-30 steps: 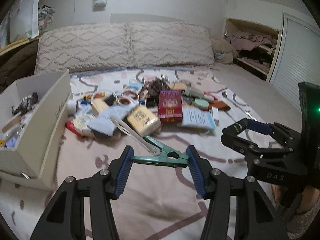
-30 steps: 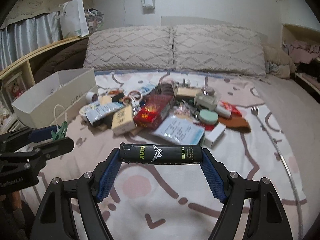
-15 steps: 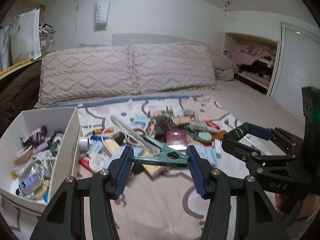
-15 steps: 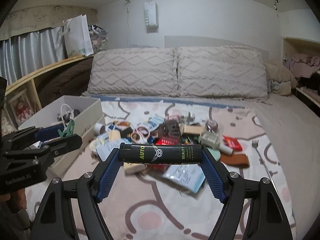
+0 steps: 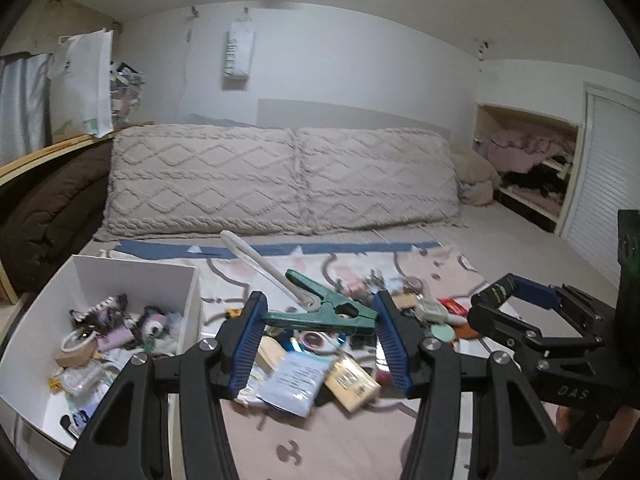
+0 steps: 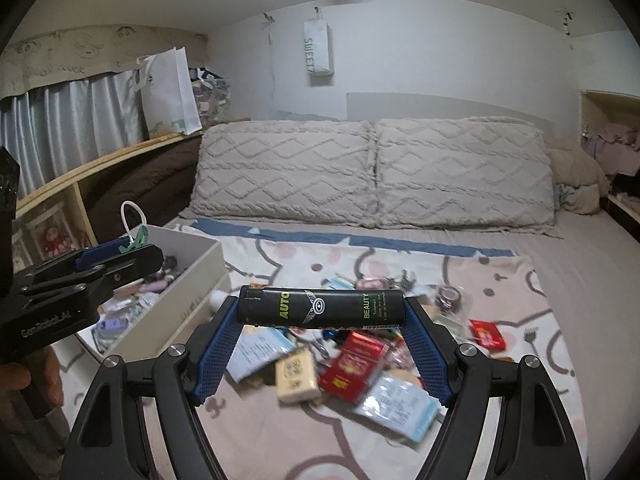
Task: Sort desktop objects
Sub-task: 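Lift the black can with the right tool while the left tool lifts the green clip, then carry the can in the right tool over the white box while the left tool brings the clip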
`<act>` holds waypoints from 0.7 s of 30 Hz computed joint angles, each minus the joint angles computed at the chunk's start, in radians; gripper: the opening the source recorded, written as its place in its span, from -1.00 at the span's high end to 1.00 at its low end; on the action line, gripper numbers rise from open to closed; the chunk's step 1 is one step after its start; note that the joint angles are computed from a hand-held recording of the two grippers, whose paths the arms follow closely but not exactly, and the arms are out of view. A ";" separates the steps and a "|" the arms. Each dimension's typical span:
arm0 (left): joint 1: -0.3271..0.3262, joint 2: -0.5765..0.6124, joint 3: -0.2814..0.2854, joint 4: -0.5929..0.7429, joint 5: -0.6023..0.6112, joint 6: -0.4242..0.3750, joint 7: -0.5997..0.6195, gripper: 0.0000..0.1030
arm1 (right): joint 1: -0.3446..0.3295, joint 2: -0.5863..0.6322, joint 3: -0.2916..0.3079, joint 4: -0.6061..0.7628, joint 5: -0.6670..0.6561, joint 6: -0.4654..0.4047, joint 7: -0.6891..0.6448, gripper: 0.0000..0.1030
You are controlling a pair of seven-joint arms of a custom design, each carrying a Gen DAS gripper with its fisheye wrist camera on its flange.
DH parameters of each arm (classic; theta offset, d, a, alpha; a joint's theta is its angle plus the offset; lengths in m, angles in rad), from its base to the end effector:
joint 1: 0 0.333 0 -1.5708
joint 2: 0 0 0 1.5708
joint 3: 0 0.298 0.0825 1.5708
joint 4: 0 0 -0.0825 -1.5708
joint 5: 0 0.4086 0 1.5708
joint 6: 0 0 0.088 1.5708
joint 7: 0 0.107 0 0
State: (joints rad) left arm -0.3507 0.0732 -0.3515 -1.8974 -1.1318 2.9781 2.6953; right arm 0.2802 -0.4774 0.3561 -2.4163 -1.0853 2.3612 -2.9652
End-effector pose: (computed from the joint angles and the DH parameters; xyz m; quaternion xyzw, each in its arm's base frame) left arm 0.5277 -0.3572 0.5228 -0.3287 0.7823 -0.5064 0.1535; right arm 0.3863 0.2824 0.4977 -0.4626 0.7214 -0.4030 0.3212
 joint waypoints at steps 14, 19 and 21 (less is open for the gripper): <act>0.104 0.084 0.011 0.100 0.120 0.068 -0.153 -0.06 | -0.004 0.200 -0.060 0.191 -0.096 0.138 0.035 -0.54; 0.152 0.133 0.007 0.134 0.221 0.079 -0.280 -0.06 | 0.025 0.290 -0.093 0.271 -0.101 0.166 0.016 -0.54; 0.167 0.153 0.009 0.149 0.267 0.075 -0.335 -0.06 | 0.041 0.326 -0.107 0.306 -0.097 0.165 -0.006 -0.54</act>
